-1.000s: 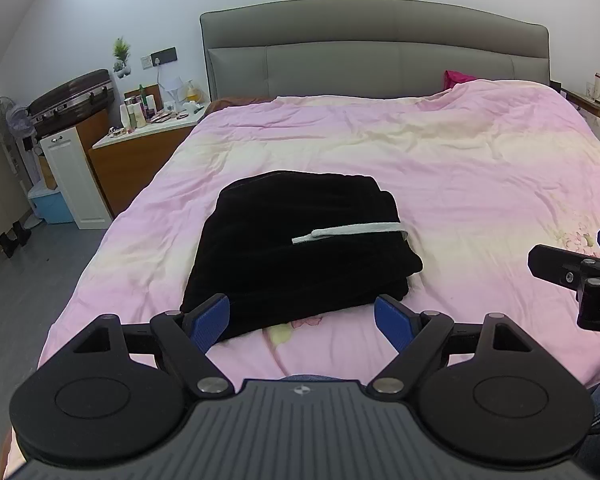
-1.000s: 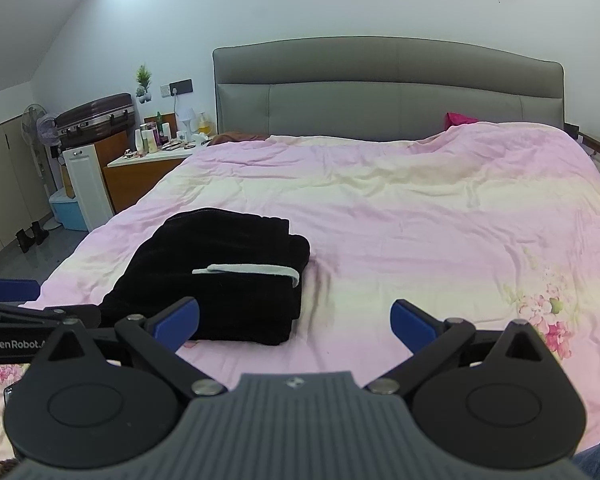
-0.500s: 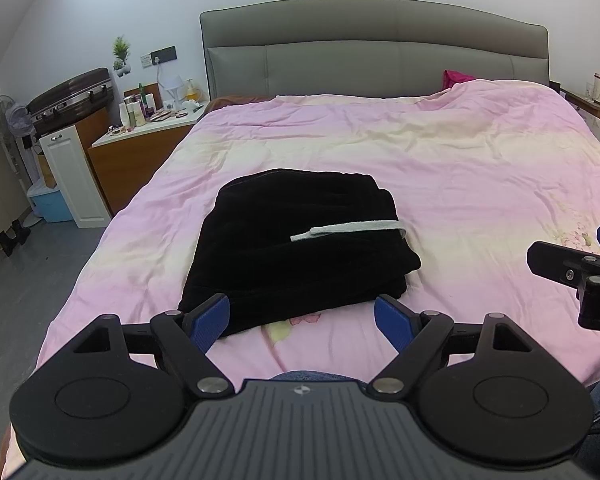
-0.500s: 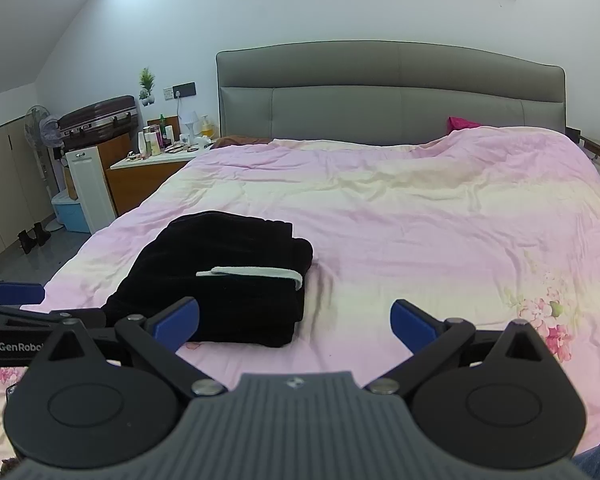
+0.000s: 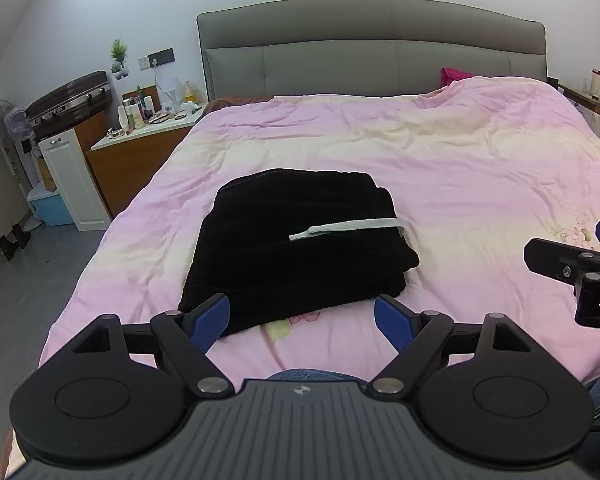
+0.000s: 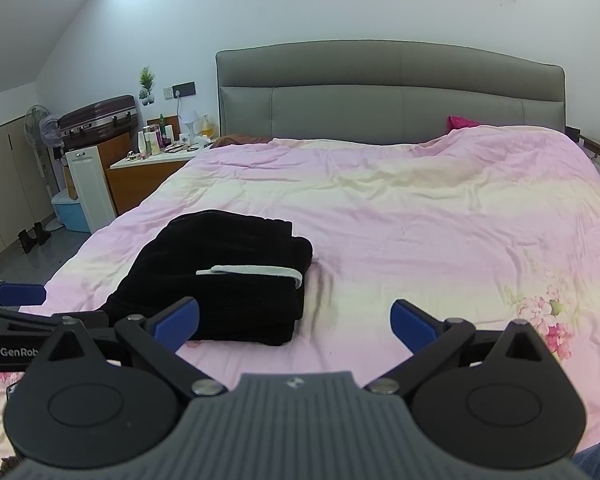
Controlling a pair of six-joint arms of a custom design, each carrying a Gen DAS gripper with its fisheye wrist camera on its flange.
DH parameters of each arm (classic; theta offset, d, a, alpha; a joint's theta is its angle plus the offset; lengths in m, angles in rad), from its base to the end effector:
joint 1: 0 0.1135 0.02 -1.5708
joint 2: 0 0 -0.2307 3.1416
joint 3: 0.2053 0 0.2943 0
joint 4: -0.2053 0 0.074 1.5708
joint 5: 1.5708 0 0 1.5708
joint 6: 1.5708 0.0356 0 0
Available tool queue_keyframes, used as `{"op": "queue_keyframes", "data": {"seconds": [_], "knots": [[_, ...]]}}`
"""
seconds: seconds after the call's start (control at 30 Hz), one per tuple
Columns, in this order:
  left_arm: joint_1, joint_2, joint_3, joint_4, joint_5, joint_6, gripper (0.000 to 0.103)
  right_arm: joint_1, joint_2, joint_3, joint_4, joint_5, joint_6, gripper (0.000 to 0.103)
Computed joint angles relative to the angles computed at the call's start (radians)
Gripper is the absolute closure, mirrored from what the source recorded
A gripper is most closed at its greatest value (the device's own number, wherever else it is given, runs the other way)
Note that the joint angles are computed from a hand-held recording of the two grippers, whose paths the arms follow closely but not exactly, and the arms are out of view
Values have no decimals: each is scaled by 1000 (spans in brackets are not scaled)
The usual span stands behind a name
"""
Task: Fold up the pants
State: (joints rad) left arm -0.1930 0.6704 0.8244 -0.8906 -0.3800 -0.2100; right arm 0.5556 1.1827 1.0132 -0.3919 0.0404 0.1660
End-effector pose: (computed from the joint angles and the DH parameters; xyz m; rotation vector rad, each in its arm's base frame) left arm 0.1930 -0.0243 0.2884 -0.2105 2.2442 0.2240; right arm 0.2723 0.1673 0.2792 -0.3936 2.1194 0.3796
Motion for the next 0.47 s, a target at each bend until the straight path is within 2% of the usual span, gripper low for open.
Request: {"op": "queue_keyframes", "data": {"seconds": [0.47], "knots": [[-7, -16, -8, 8, -8, 22, 7, -1, -1, -1, -1, -1, 0, 5]]}}
